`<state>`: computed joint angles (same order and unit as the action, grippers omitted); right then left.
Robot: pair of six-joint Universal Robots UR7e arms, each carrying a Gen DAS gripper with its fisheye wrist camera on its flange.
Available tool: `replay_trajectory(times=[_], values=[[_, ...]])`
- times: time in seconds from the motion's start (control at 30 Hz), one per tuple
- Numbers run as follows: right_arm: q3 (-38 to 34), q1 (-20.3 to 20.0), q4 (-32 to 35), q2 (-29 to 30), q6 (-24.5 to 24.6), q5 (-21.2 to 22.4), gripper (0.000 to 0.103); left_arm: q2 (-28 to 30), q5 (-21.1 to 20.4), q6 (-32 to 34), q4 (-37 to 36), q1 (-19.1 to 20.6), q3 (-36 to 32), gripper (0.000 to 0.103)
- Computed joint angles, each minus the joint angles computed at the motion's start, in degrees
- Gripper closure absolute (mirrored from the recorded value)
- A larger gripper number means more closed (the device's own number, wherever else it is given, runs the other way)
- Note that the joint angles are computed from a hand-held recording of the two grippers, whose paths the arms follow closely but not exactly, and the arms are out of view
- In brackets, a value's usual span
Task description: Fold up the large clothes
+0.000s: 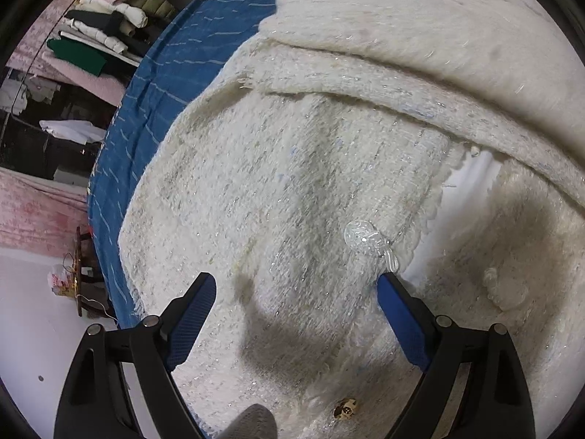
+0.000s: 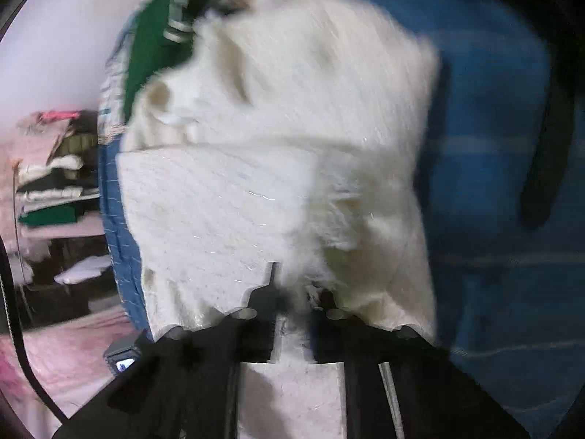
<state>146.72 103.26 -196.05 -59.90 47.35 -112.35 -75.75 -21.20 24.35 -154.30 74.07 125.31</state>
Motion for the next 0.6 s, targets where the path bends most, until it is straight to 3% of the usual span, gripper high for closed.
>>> replay_trajectory(times=[0.13, 0.23, 0.27, 0.33, 0.4, 0.47, 0.53, 0.6], values=[[-2.7, 8.3, 8.6, -6.3, -0.6, -11.1, 0.096, -0.4, -1.0, -0.2, 0.8, 0.5, -0.5, 0.012], [-4.8, 7.9, 15.3, -7.0, -5.0, -15.9, 0.095, -0.8, -1.6, -0.3, 1.7, 0.6, -0.7, 0.012], [-5.1, 6.1, 19.1, -7.2, -5.4, -14.7, 0.09, -1.3, -2.0, -0.5, 2.6, 0.7, -0.9, 0.012], [-6.9, 2.9, 25.5, -4.8, -3.1, -11.3, 0.069, -2.1, -2.6, -0.7, 3.6, 0.8, -1.2, 0.012], [-5.4, 1.7, 25.4, -5.3, 0.6, -10.3, 0.065, -2.7, -2.8, 1.0, 3.2, 0.8, -1.1, 0.012], [-5.6, 4.1, 29.1, -7.0, 5.5, -13.5, 0.058, -2.6, -2.6, 4.6, 0.1, 1.0, -0.7, 0.012], [-6.6, 8.5, 35.9, -8.7, 13.1, -18.3, 0.058, -2.1, -2.8, 8.1, -2.5, 1.7, -0.4, 0.012], [-7.5, 12.2, 39.8, -9.9, 19.3, -20.3, 0.058, -1.7, -3.8, 8.8, -2.2, 2.7, -1.2, 0.011]])
